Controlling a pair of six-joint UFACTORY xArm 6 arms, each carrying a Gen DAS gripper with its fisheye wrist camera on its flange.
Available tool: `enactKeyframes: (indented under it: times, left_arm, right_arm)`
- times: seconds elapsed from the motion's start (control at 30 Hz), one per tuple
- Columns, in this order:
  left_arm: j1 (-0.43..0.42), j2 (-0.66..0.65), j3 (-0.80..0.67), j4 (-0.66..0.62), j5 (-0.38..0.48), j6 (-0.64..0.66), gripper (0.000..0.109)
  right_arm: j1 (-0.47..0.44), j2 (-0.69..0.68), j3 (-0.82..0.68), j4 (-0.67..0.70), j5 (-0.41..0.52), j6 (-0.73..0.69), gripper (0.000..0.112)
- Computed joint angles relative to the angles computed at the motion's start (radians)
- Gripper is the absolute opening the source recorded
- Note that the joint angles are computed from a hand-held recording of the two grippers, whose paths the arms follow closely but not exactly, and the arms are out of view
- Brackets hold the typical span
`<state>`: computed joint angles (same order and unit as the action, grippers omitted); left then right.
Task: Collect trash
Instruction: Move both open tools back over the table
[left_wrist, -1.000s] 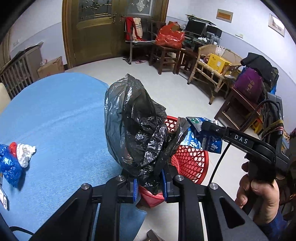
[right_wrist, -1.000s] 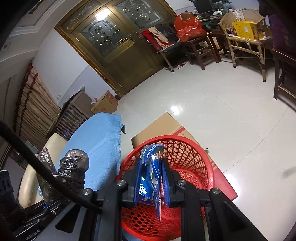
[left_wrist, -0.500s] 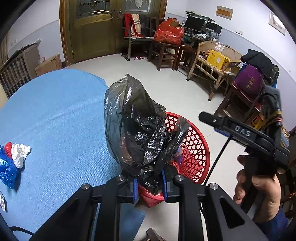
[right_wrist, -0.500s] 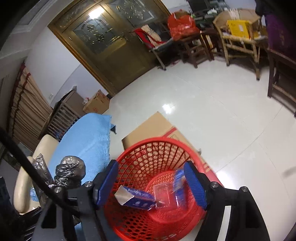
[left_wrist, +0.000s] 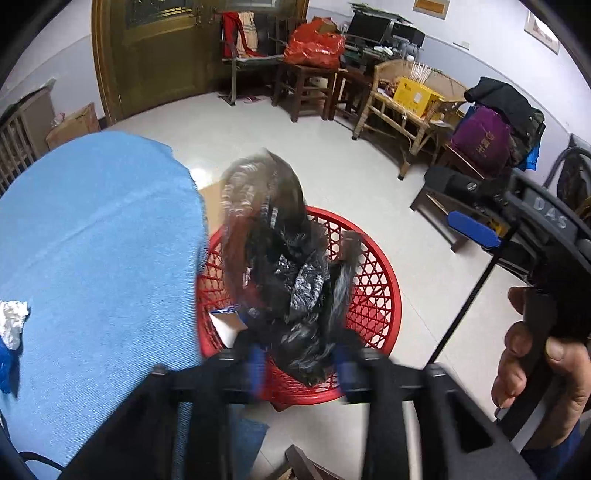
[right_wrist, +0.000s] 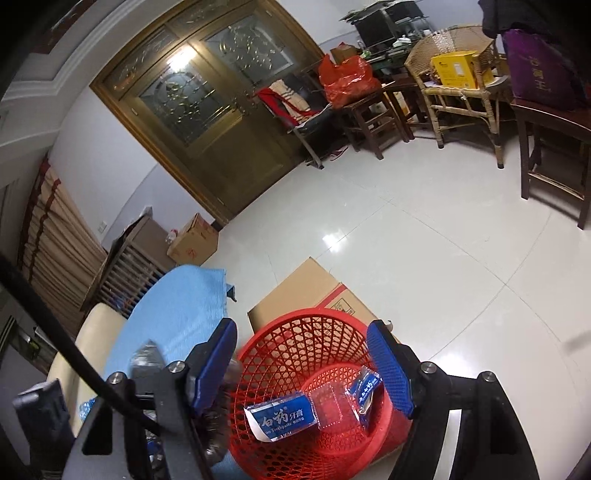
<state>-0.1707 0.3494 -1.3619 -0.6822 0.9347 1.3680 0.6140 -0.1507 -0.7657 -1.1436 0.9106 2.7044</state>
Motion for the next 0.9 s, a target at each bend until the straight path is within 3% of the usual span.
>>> enactKeyframes:
  times: [0.03, 0.07, 0.4, 0.9]
  left_arm:
    - [0.0, 0.003, -0.005, -0.004, 0.002, -0.002, 0.077]
    - [0.002, 0.0, -0.003, -0.019, -0.003, 0.004, 0.078]
    - [0.089, 0.078, -0.15, -0.065, 0.069, -0.047, 0.078]
    - [0.316, 0.262, -0.366, -0.028, 0.035, -0.174, 0.078]
  right_arm:
    - [0.001, -0.006, 0.004, 0.001, 0.001, 0.004, 0.077]
    - [0.003, -0.008, 0.006, 0.002, 0.004, 0.005, 0.077]
    - [0.007, 0.037, -0.042, 0.012, -0.009, -0.019, 0.077]
    - [-0.025, 0.319, -0.343, 0.023, -0.169, -0.205, 0.077]
